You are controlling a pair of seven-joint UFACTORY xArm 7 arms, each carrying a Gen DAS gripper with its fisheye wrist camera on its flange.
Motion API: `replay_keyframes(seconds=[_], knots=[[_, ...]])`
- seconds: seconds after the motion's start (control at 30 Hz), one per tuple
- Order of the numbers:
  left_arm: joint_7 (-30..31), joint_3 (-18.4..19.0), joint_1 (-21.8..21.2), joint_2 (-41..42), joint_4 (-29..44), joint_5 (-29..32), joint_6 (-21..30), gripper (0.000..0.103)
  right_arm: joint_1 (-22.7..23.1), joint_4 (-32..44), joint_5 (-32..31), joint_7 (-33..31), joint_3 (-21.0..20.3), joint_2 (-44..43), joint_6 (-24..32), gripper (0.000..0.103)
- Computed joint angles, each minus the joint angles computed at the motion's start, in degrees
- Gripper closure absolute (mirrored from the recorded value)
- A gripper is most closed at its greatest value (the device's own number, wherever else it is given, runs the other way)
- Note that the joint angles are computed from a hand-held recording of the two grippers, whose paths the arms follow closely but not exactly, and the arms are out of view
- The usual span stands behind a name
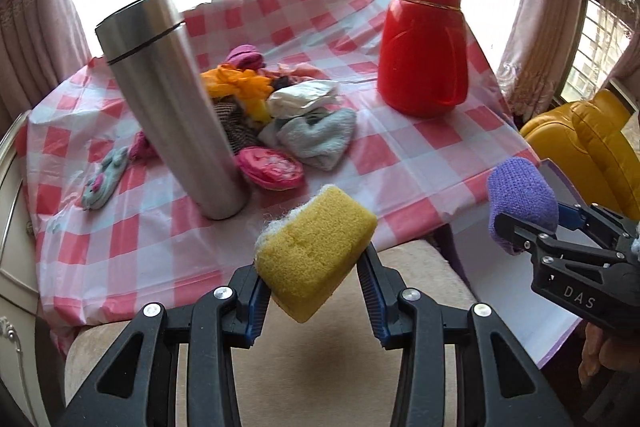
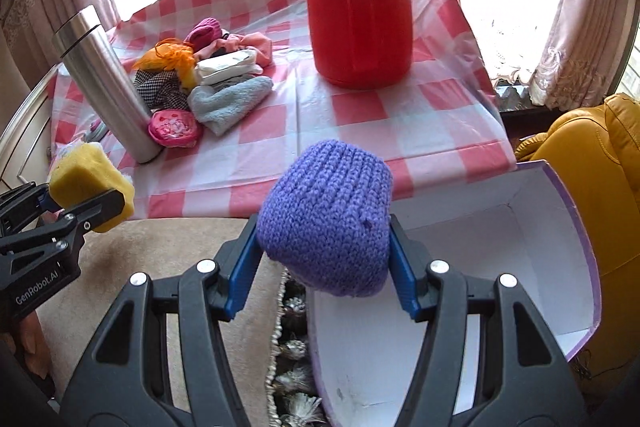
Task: Organize soft objects
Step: 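Carry the sponge with the left tool while the right tool carries the cap, both releasing into the white box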
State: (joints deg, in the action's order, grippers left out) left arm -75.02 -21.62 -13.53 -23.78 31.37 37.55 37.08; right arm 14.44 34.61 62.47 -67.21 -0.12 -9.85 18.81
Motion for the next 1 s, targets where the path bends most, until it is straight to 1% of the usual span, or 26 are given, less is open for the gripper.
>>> replay_keyframes(seconds=[0.1,0.23,0.53,0.6,0.63,0.67,0.73,0.77,0.8,0.83,0.87,0.9,1.0], knots=[[-0.2,-0.9,-0.5,4.0,2.8,1.0,-1.3,0.061,-1.4,-0.1,-0.1,-0.6,-1.2,0.0,0.0,0.041],[-0.6,-0.8,-2.2,8.6,6.5,2.8,-1.8,0.061,-3.3,-0.1,-0.2,-1.4,-2.5,0.3,-0.1,0.041],[-0.3,2.2,-8.0,16.3,12.8,5.0,-2.2,0.061,-7.3,0.3,-1.0,-1.6,-3.3,1.9,-1.0,0.04],[0.1,3.0,-9.1,17.6,13.9,4.9,-2.7,0.061,-7.9,0.3,-1.6,-1.1,-3.3,2.3,-1.8,0.037],[0.4,3.5,-9.6,18.0,14.1,4.8,-3.6,0.061,-8.1,0.2,-2.0,-0.8,-3.2,2.4,-2.6,0.037],[1.0,4.0,-10.1,18.3,14.1,4.2,-5.1,0.061,-8.2,0.0,-2.1,-0.7,-3.1,2.5,-3.4,0.034],[2.7,4.9,-10.6,19.0,13.9,2.9,-9.1,0.058,-8.3,-0.1,-2.2,-0.5,-3.0,2.9,-5.2,0.029],[3.8,5.2,-10.9,19.3,13.9,1.9,-10.5,0.053,-8.3,-0.1,-2.1,-0.5,-3.0,3.0,-5.9,0.024],[4.3,5.4,-11.1,19.6,13.9,1.5,-11.4,0.044,-8.3,-0.1,-1.9,-0.6,-3.0,3.1,-6.6,0.02],[4.2,5.4,-11.2,19.8,14.0,1.7,-11.7,0.038,-8.1,0.0,-1.3,-1.2,-3.2,3.2,-7.2,0.019],[3.7,5.3,-11.3,19.9,14.2,2.4,-11.3,0.031,-8.0,0.0,-0.9,-1.5,-3.2,3.2,-7.5,0.019],[3.1,5.3,-11.4,19.9,14.3,3.1,-10.8,0.029,-8.1,-0.1,-1.3,-1.0,-3.1,3.2,-7.6,0.019],[3.1,5.4,-11.8,19.8,14.6,3.4,-9.6,0.029,-7.9,0.0,-2.0,-0.6,-3.0,3.3,-7.3,0.019]])
